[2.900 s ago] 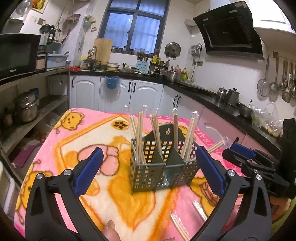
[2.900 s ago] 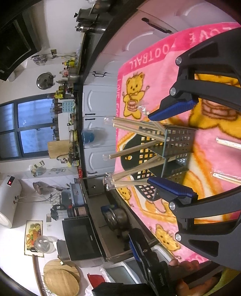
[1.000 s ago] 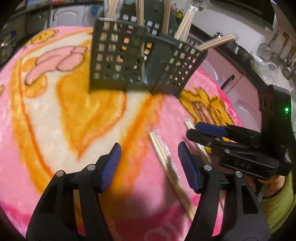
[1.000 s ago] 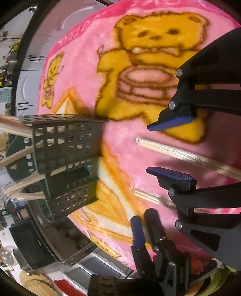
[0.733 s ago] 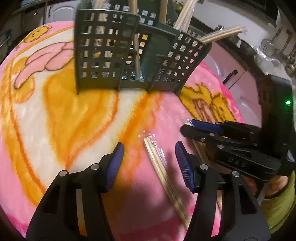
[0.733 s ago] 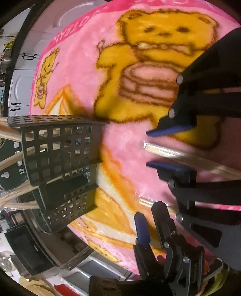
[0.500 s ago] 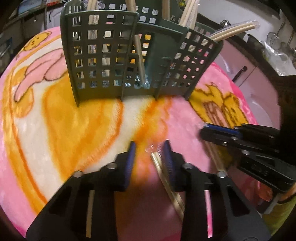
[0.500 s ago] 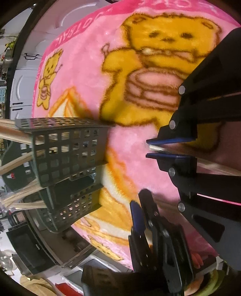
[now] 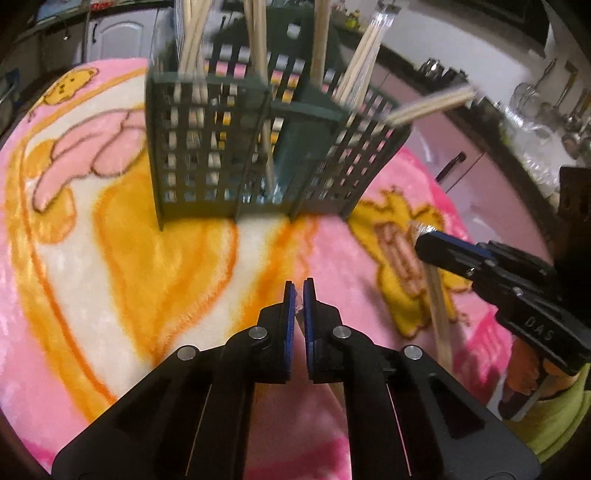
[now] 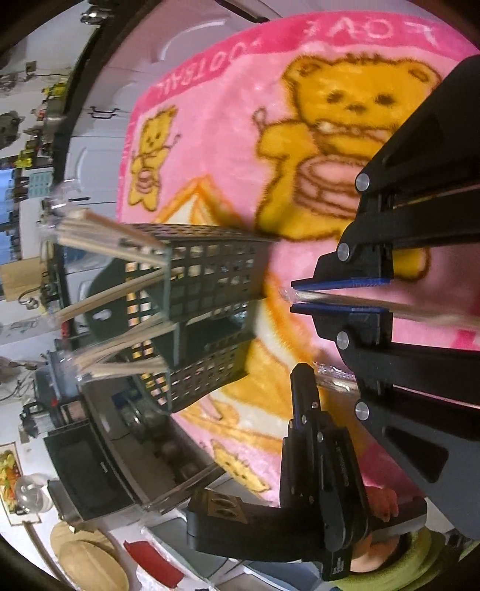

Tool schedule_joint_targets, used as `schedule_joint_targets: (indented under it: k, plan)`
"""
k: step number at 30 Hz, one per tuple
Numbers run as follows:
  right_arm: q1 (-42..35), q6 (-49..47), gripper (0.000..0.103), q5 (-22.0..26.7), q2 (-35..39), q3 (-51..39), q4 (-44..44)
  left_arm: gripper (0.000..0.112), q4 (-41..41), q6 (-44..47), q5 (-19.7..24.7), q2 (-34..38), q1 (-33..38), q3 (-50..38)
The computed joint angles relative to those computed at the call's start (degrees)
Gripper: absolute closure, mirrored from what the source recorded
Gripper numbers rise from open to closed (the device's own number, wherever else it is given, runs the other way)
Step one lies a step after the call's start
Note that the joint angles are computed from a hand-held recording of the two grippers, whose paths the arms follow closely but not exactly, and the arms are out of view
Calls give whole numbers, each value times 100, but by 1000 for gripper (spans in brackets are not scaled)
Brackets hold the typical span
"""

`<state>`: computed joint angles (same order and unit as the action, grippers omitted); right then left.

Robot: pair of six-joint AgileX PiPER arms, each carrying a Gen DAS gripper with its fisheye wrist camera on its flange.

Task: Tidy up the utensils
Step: 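Close the right tool on a wrapped chopstick while the left tool grasps another, then lift both held chopsticks up toward the caddy opening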

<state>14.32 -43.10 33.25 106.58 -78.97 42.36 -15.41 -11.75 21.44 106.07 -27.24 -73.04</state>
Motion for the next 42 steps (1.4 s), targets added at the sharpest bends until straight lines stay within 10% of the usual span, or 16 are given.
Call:
schedule_joint_targets:
  k: [17, 42]
  plan:
    - [240, -646, 97, -351, -795, 100, 763, 112, 1798, -1470, -416, -1260, -116, 46]
    - [287, -1060, 97, -966, -1022, -496, 1482, 112, 2467, -1587, 28, -1289, -120, -1532]
